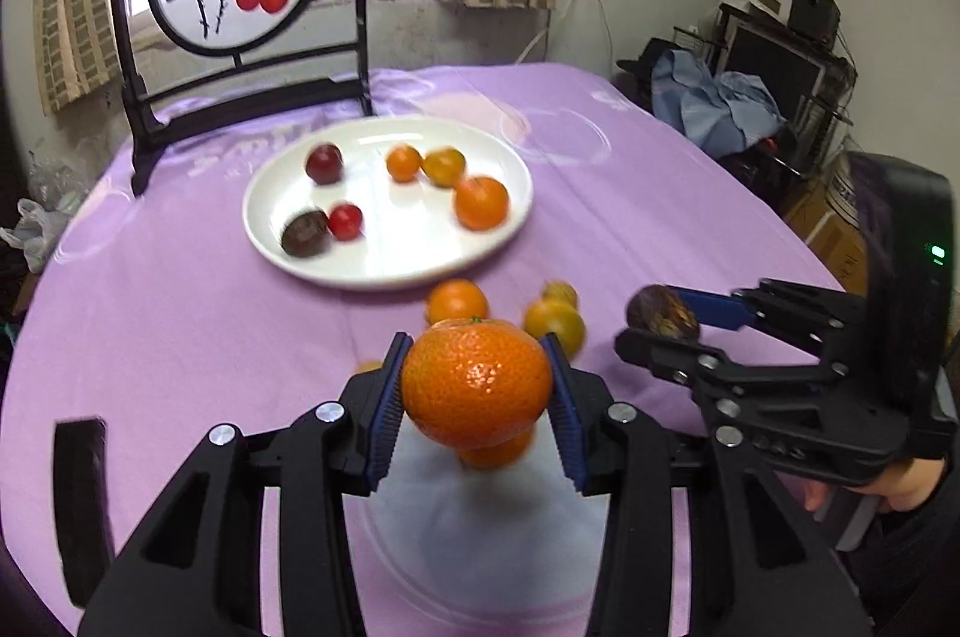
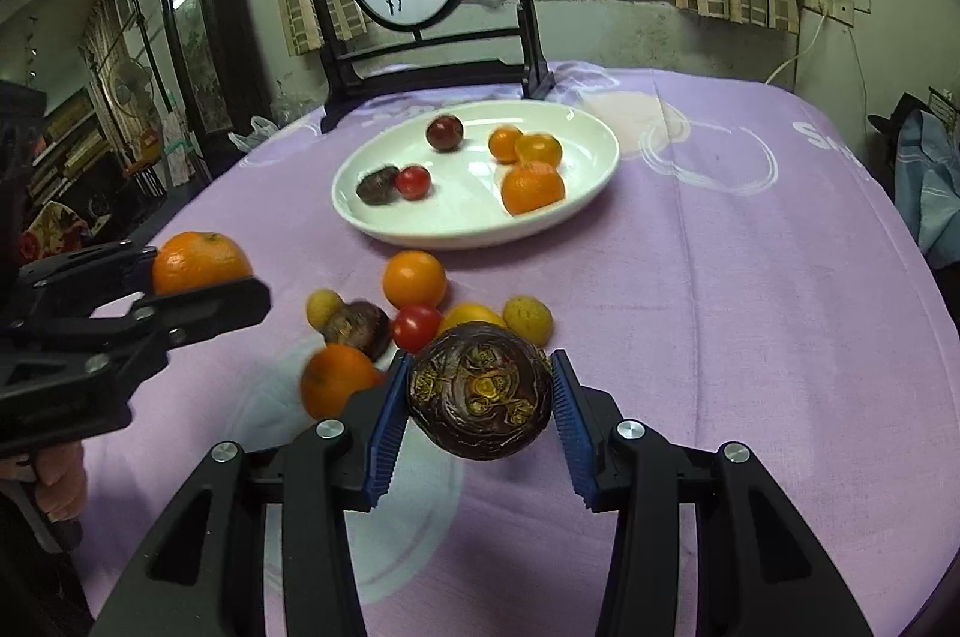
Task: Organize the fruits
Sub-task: 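Release the tangerine onto the plate with the left tool while the right tool drops the brown fruit there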
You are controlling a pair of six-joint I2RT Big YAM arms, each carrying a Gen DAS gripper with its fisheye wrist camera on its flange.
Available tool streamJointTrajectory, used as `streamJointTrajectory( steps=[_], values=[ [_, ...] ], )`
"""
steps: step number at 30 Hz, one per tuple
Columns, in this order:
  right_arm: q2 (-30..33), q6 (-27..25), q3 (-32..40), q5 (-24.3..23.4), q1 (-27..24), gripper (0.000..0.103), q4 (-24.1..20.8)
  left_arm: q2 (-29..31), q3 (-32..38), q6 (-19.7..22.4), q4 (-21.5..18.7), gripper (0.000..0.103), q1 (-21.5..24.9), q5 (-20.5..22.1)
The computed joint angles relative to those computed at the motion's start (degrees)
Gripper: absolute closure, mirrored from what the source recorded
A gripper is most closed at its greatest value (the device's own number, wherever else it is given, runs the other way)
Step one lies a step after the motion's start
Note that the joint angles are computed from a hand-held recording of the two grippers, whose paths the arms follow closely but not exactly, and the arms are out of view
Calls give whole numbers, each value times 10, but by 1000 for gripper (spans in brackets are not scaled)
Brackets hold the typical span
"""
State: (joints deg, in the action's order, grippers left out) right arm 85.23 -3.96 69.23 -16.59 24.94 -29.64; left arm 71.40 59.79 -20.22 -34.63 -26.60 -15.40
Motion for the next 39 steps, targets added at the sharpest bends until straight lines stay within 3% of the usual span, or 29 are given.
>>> streamJointTrajectory(
  steps=[5,11,20,21,22,23,25,26,30,39],
  values=[
    [46,-32,75,25,24,57,-20,39,43,15,5,61,41,0],
    [119,-47,161,33,47,57,-38,113,97,-1,7,61,101,17],
    [201,-45,248,52,56,56,-80,190,154,-15,3,60,144,41],
    [203,-44,249,56,56,56,-75,195,158,-18,11,60,146,39],
    [202,-40,245,58,56,47,-67,199,162,-22,11,54,146,34],
    [197,-36,238,62,56,33,-57,201,166,-26,10,40,146,28],
    [176,-34,211,55,51,30,-36,190,160,-35,22,23,145,20],
    [170,-38,205,49,49,30,-37,178,149,-38,34,21,142,16],
    [122,-50,148,53,38,29,-15,136,112,-50,41,16,124,0],
    [38,-28,39,24,6,28,-13,54,35,-86,15,12,68,-17]
  ],
)
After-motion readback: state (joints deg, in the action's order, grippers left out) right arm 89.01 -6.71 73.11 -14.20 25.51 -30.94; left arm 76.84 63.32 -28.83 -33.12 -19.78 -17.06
